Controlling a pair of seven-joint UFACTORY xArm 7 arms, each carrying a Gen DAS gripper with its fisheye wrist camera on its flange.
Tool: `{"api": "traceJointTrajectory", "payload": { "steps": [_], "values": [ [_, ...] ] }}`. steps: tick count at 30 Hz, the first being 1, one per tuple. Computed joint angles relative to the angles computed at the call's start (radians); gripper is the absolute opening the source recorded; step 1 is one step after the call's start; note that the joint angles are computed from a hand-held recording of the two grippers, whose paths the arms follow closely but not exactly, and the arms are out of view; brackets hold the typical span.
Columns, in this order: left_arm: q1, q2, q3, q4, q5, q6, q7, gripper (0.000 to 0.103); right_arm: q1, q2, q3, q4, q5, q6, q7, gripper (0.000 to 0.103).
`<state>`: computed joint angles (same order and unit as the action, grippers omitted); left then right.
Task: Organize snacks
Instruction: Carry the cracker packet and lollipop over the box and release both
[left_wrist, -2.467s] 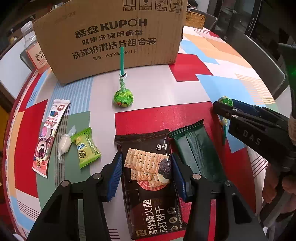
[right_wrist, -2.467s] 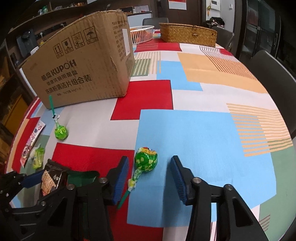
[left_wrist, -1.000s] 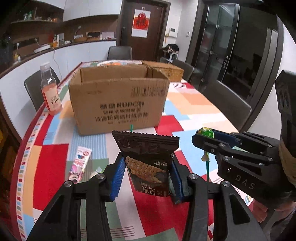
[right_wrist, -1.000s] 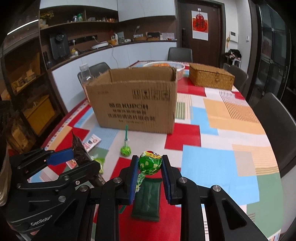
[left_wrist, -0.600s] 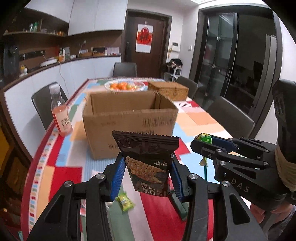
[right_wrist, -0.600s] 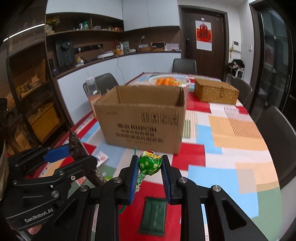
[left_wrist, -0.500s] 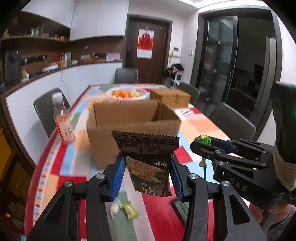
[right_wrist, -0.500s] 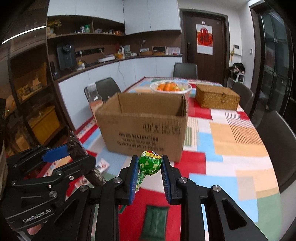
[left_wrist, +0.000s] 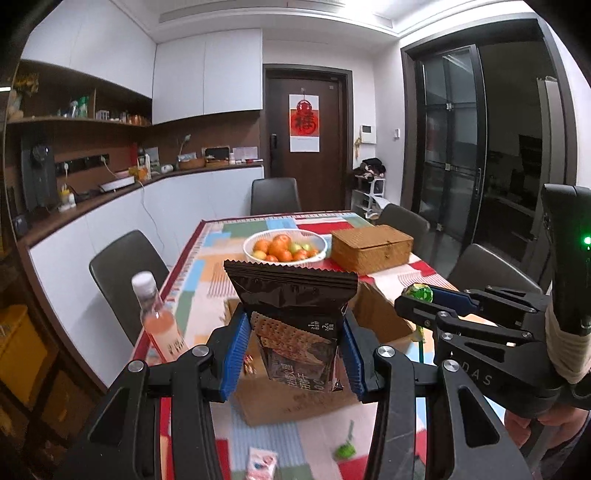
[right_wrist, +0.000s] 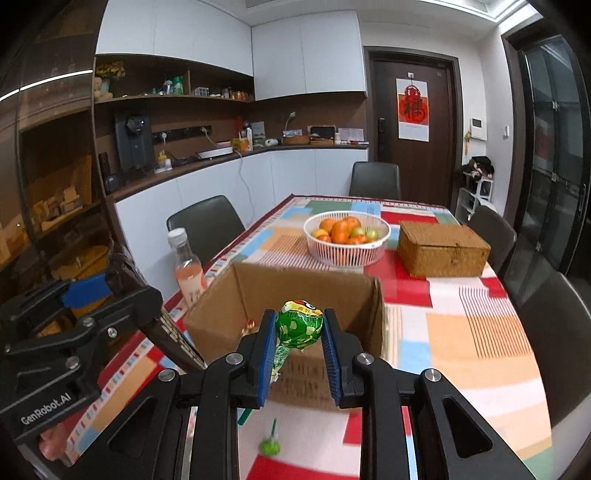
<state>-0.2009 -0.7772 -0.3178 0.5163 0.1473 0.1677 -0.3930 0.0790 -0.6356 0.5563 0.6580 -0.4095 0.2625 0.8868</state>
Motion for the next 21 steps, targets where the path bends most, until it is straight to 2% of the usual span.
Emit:
{"api": "traceJointTrajectory", "payload": {
  "steps": [7,10,15,18,20,21],
  "values": [
    [0.071,0.180,0.005,0.115,0.018,-0.022,0.005,0.046,-0.102,0.146,0.037,0.108,-0.077,-0.021,0.016,0.025],
    [0.062,0.259,0.029,0.163,0.020,-0.007,0.022,0.046,-0.132,0.205,0.048,0.149,-0.128,-0.016,0.049,0.025],
    [0.033,0.391,0.058,0.248,0.028,0.047,0.057,0.046,-0.119,0.301,0.027,0.201,-0.216,0.008,0.090,0.025],
    [-0.015,0.462,0.093,0.298,0.003,0.092,0.096,0.046,-0.101,0.348,0.009,0.226,-0.268,0.030,0.114,0.025],
    [-0.028,0.502,0.102,0.332,-0.003,0.132,0.104,0.049,-0.084,0.374,-0.012,0.234,-0.288,0.030,0.130,0.026],
    [-0.029,0.504,0.104,0.333,-0.001,0.138,0.098,0.050,-0.065,0.387,-0.030,0.241,-0.278,0.048,0.122,0.031]
  ]
}}
